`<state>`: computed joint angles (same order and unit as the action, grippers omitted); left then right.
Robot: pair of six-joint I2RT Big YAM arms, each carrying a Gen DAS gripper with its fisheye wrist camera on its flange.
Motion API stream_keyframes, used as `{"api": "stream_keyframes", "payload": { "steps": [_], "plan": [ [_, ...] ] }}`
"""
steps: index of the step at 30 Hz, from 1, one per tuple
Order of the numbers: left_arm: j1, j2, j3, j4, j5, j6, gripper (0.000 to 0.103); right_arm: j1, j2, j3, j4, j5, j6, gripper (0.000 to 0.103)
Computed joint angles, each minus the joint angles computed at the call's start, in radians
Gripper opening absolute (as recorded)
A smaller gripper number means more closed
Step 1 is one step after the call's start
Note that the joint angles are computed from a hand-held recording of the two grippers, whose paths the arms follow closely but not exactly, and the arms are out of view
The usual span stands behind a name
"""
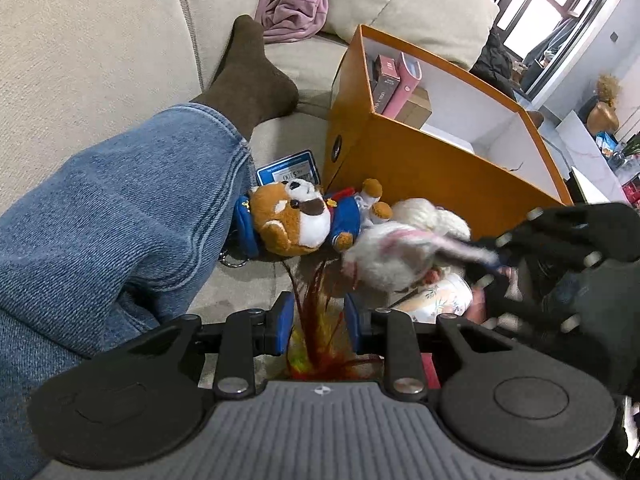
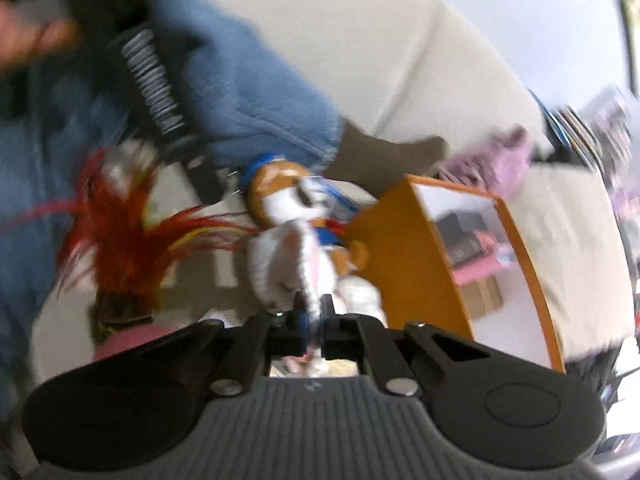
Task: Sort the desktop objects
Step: 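Grasp the red panda plush with the left tool while the right tool holds the bunny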
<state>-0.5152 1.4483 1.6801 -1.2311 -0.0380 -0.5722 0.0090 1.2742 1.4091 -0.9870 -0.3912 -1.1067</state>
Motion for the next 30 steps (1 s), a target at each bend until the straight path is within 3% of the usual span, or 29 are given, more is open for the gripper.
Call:
{"api": "stream_keyframes", "payload": {
  "steps": [6, 8, 10, 13, 20, 24, 27, 30],
  "plan": [
    [0.001, 0.022, 0.017, 0.018, 0.006, -0.021, 0.032, -0.116, 0.056, 0.177, -0.152, -0.128, 0.214, 0.005],
    [-0.001, 0.03, 0.019, 0.033, 0.002, -0.046, 0.039, -0.158, 0.078, 0.229, -0.21, -0.164, 0.272, 0.005],
    [0.002, 0.034, 0.011, 0.069, 0.013, -0.09, 0.055, -0.197, 0.103, 0.283, -0.255, -0.204, 0.335, 0.005],
    [0.007, 0.058, 0.014, 0.105, 0.029, -0.154, 0.055, -0.216, 0.127, 0.312, -0.25, -0.23, 0.411, 0.005],
    [0.023, 0.124, 0.024, 0.139, 0.01, -0.352, 0.055, -0.203, 0.187, 0.285, -0.219, -0.178, 0.48, 0.008],
    [0.034, 0.131, 0.001, 0.171, 0.033, -0.477, 0.058, -0.225, 0.193, 0.254, -0.249, -0.252, 0.479, 0.015],
    [0.039, 0.134, -0.028, 0.207, 0.036, -0.568, 0.06, -0.232, 0.19, 0.234, -0.278, -0.297, 0.426, 0.034],
    [0.05, 0.136, -0.045, 0.237, 0.052, -0.643, 0.062, -0.218, 0.196, 0.229, -0.305, -0.297, 0.368, 0.04]
  ]
}}
